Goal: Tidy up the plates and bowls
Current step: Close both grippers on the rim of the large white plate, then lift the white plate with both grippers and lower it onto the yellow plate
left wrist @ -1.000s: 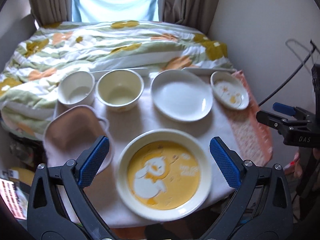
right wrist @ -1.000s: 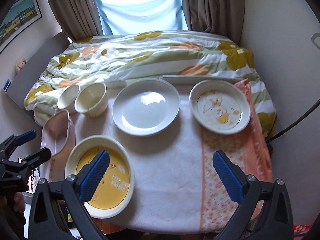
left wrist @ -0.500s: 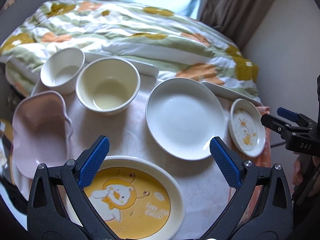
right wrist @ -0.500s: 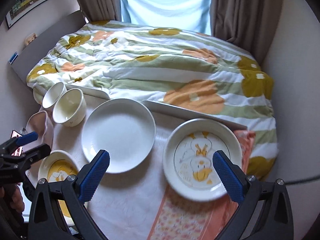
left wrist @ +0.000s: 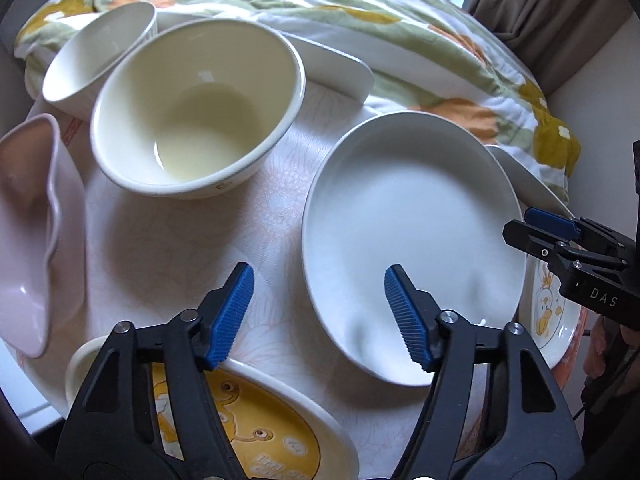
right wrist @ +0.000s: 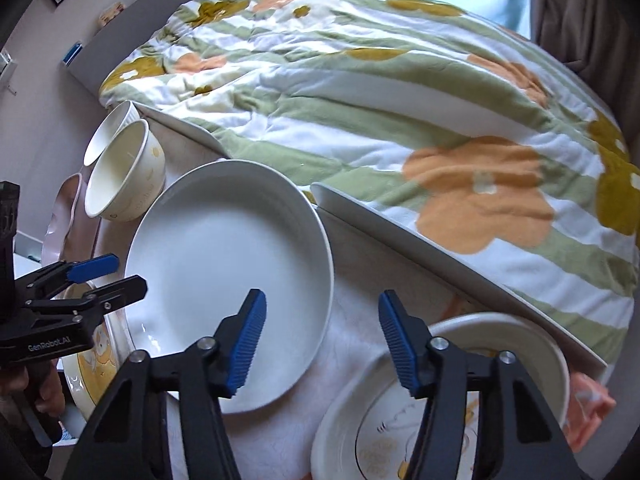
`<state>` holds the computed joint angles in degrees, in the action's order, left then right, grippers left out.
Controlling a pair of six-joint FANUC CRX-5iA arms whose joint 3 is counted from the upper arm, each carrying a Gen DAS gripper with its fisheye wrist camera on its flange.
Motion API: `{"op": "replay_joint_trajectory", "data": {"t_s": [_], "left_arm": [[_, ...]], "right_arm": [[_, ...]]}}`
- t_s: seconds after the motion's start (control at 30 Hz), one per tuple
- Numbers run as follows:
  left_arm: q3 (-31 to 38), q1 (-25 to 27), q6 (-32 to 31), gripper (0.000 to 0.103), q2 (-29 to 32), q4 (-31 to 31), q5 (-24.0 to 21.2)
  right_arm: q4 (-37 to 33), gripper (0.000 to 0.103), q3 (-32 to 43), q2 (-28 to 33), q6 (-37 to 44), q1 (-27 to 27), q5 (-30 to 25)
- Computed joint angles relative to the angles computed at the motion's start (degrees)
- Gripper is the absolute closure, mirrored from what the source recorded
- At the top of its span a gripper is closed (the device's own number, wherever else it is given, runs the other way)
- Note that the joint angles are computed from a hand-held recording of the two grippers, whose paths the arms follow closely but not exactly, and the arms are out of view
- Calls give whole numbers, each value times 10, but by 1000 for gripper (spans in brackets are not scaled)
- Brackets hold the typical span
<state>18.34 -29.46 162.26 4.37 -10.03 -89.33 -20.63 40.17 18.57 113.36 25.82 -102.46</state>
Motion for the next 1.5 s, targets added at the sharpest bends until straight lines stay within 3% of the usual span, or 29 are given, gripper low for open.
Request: {"op": "replay_joint_trajectory", "data": {"t_s": [0.1, 0.27, 0.4, 1.13, 1.3, 1.5], "left_arm": [[-19, 10, 0, 54, -5, 16, 10], [-20, 12, -6, 65, 2, 20, 5], [-20, 14, -14, 84, 1, 27, 19], [80, -14, -48, 84, 29, -4, -52], [96, -40, -53, 84, 7, -28, -72], [81, -62, -84, 84, -32, -39, -83]], "right_arm": [[-5, 63, 15, 15, 6, -1, -14], [-11, 77, 30, 33, 17, -3, -28], [-12, 88, 24, 33, 25, 1, -32], [-20, 88, 14, -11, -9, -11, -22], [-18, 88, -4, -52, -35, -6, -19], [-1, 88, -90, -140, -86, 17, 10]]}}
